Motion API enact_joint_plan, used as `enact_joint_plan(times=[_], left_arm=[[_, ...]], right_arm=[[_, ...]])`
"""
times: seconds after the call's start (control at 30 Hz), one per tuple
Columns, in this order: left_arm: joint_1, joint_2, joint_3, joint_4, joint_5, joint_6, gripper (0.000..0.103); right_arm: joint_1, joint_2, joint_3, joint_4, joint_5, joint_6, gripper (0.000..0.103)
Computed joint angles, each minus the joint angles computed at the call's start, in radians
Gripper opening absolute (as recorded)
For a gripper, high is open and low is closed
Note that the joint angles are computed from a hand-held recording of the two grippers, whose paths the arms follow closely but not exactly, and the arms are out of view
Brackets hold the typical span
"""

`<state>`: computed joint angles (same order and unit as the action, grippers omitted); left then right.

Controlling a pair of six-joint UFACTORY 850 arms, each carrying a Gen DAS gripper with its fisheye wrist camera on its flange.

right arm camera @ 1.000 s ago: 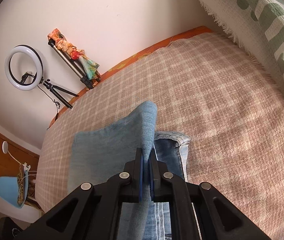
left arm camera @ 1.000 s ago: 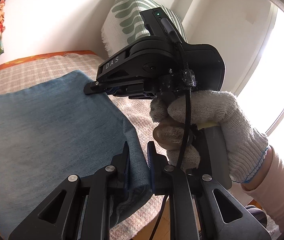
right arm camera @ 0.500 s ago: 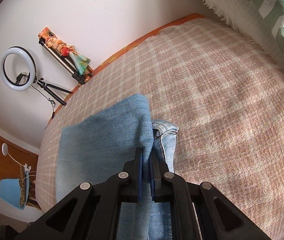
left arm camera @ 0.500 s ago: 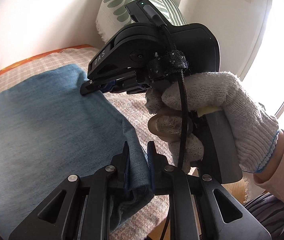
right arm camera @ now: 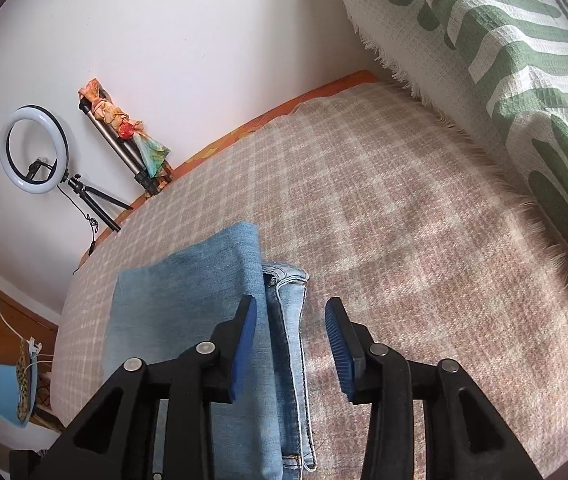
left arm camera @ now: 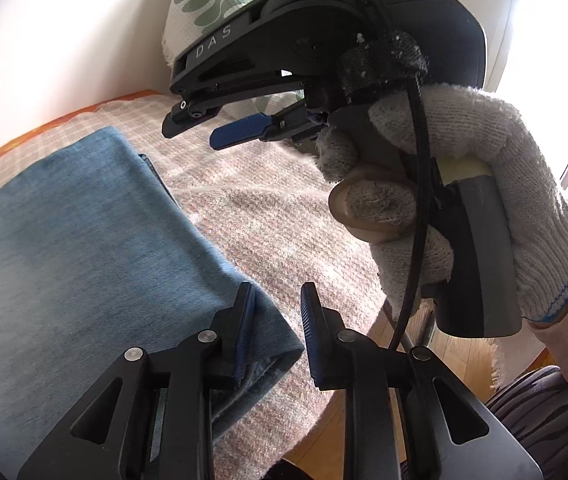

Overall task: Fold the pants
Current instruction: 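Open both tools and release the folded jeans onto the bed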

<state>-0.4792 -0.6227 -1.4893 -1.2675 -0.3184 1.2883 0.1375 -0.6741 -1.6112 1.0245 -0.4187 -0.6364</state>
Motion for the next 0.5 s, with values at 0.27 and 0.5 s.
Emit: enact_joint_plan(times=[0.27, 0.5], left_arm=[[0.008, 0.034, 0.026, 0.015, -0.052, -0.016, 0.024], [0.078, 0.139, 0.122, 0.005, -0.056, 0.023, 0.046]], right_arm=[[0.001, 0.073, 0.095, 0.116, 0.065, -0.142, 0.066], [0.023, 0.073, 0.098, 0.132, 0.049, -0.234, 0.084]])
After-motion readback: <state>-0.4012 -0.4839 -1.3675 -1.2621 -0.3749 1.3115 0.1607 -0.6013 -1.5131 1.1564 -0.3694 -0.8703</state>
